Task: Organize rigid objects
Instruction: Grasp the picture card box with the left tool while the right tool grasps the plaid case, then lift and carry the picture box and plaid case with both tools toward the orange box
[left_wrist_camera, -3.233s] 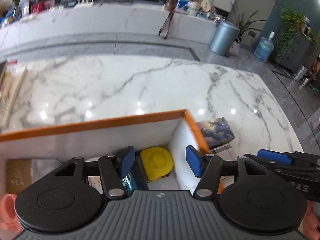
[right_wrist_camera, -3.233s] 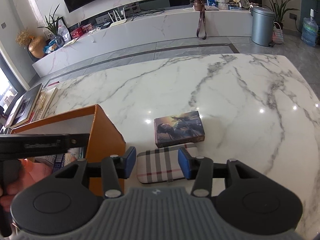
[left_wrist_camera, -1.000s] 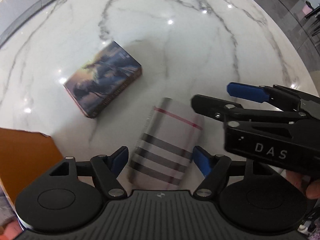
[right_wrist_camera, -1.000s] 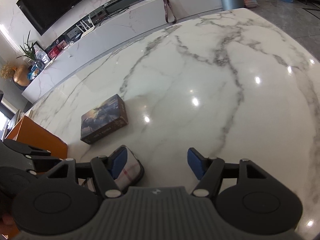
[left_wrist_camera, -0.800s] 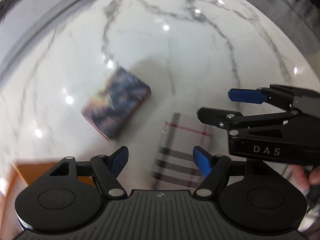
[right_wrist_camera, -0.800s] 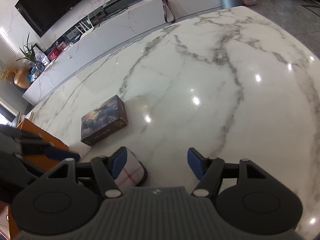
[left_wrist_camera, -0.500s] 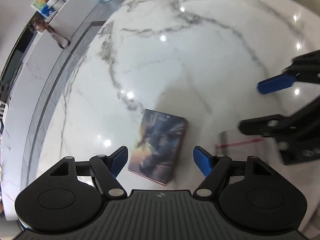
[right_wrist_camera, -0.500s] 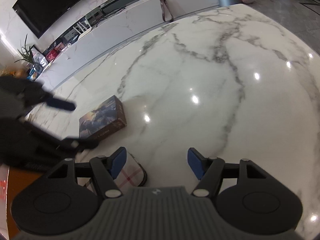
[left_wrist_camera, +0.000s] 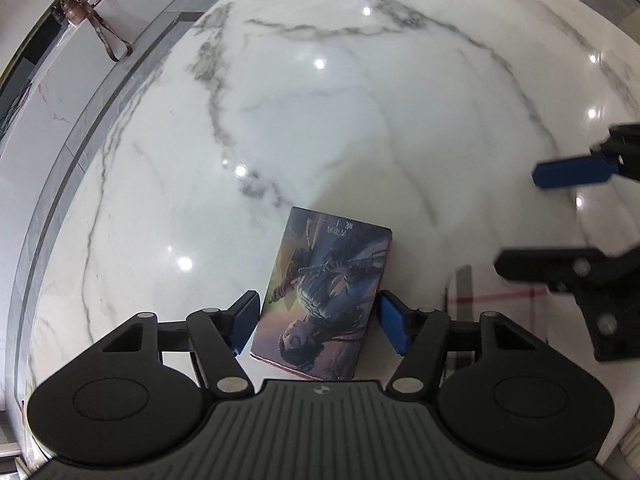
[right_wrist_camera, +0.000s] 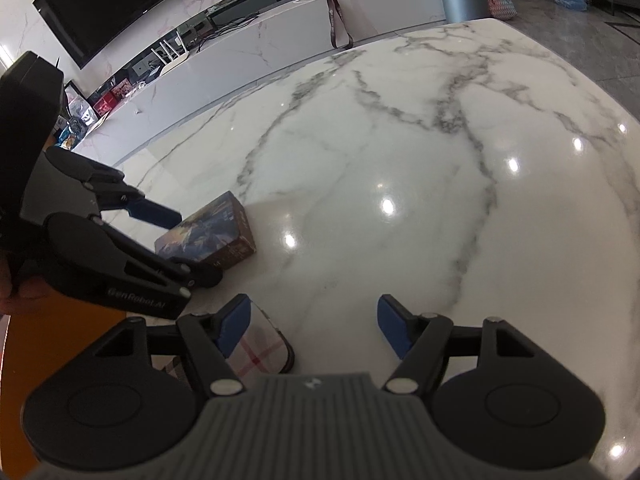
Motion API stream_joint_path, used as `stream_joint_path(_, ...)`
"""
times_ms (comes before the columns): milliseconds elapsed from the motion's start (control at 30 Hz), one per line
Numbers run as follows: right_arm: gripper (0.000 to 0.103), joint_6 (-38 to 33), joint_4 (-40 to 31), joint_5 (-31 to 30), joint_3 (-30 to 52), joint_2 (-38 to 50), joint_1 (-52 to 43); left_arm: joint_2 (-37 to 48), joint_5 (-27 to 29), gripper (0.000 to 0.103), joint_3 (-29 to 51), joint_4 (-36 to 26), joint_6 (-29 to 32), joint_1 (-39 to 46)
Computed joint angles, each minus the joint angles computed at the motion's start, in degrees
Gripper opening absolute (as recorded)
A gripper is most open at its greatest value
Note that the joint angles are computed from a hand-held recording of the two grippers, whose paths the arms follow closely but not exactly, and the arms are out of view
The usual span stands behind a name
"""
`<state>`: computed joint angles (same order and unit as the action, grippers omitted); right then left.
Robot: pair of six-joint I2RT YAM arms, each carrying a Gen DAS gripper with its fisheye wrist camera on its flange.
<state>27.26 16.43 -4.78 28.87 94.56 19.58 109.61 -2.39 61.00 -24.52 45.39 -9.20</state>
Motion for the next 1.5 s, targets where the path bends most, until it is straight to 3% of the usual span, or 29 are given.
stream_joint_path(200, 0.071, 1.2, -0.8, 2.0, -0.3, -0.8, -0.5, -4.3, -2.7, 0.072, -5.1, -1.9, -2.3, -1.3)
stream_joint_path(367, 0.071, 2.5, -3.4, 2.1, -1.5, -3.2, -2.1, -7.7, -5.5, 0.072, -8.7, -4.1, -10.0, -2.5)
stream_joint_path(600, 0.074, 5.0, -14.6, -4.7, -2.1, -9.9, -5.0, -13.7, -5.6, 0.071, -15.0, -4.8, -24.6, -4.7)
stream_joint_path(700, 0.075, 5.9, -17.8, -7.5, -2.6, -12.3, -5.1, -16.1, -2.2, 0.069, -17.3, -6.1, -30.1, -5.3)
stream_joint_path(967, 0.072, 2.8, -28.2, -1.0, -4.1, -20.9, -2.3, -25.3, 3.1, 0.067, -27.1, -3.3, -48.5, -11.6)
stream_joint_path(1200, 0.067, -1.7, -30.4, 0.3, -6.1, -24.7, -1.6, -35.3, -1.4, 0.067, -35.6, -2.1, -60.1, -19.6)
stream_joint_path(1333, 0.067, -3.7, -28.8, 5.6, -6.3, -23.2, 3.5, -39.7, -3.9, 0.076, -39.7, 0.5, -61.5, -21.9)
stream_joint_path(1500, 0.068, -5.5, -26.8, 8.4, -5.8, -20.5, 6.5, -37.7, -3.6, 0.09, -40.5, 5.4, -60.0, -20.0)
